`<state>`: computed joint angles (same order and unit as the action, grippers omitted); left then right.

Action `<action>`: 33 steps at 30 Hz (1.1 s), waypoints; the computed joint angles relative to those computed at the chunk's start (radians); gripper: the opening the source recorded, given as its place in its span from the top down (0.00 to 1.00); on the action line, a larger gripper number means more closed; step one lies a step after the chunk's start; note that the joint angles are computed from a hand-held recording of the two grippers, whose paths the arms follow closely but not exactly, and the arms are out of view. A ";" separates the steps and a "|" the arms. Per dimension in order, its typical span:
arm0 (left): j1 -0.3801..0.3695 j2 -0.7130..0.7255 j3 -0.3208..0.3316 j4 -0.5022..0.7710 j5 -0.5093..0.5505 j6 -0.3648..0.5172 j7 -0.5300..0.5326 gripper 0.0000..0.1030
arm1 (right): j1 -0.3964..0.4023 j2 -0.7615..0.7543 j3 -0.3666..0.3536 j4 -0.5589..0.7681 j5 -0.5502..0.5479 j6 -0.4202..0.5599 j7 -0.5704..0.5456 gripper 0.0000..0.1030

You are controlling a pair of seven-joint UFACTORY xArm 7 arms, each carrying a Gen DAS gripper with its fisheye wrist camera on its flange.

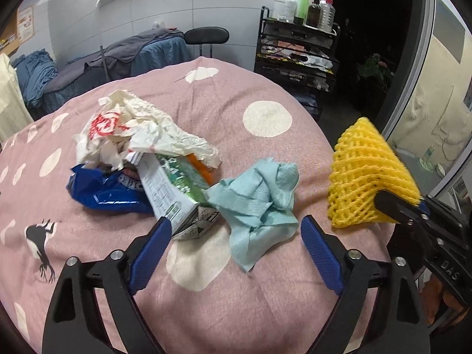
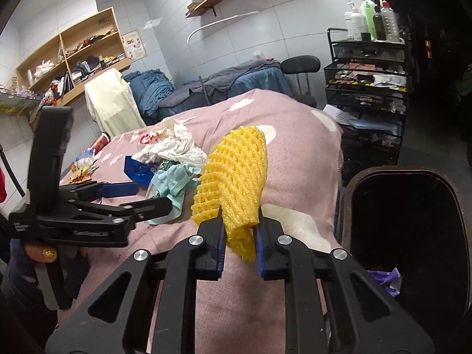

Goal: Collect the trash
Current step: 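Grasp the yellow foam net with the right tool while the left tool closes on the light-blue cloth, then carry the cloth in the left tool while the right tool drops the yellow net into the bin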

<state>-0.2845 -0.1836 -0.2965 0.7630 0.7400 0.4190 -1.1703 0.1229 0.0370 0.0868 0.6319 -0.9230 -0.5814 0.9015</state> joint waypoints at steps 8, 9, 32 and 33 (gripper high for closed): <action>-0.032 0.049 0.017 0.051 -0.004 0.057 0.049 0.69 | -0.001 -0.059 -0.023 -0.070 0.052 -0.028 -0.032 0.83; -0.034 0.045 0.018 0.048 0.003 0.056 0.043 0.76 | 0.000 -0.066 -0.027 -0.078 0.056 -0.032 -0.034 0.83; 0.081 -0.115 -0.167 0.009 0.304 -0.066 -0.403 0.84 | 0.048 -0.298 -0.064 -0.308 0.512 -0.078 -0.375 0.83; 0.074 -0.107 -0.167 0.017 0.311 -0.064 -0.404 0.84 | 0.047 -0.307 -0.057 -0.316 0.543 -0.076 -0.399 0.83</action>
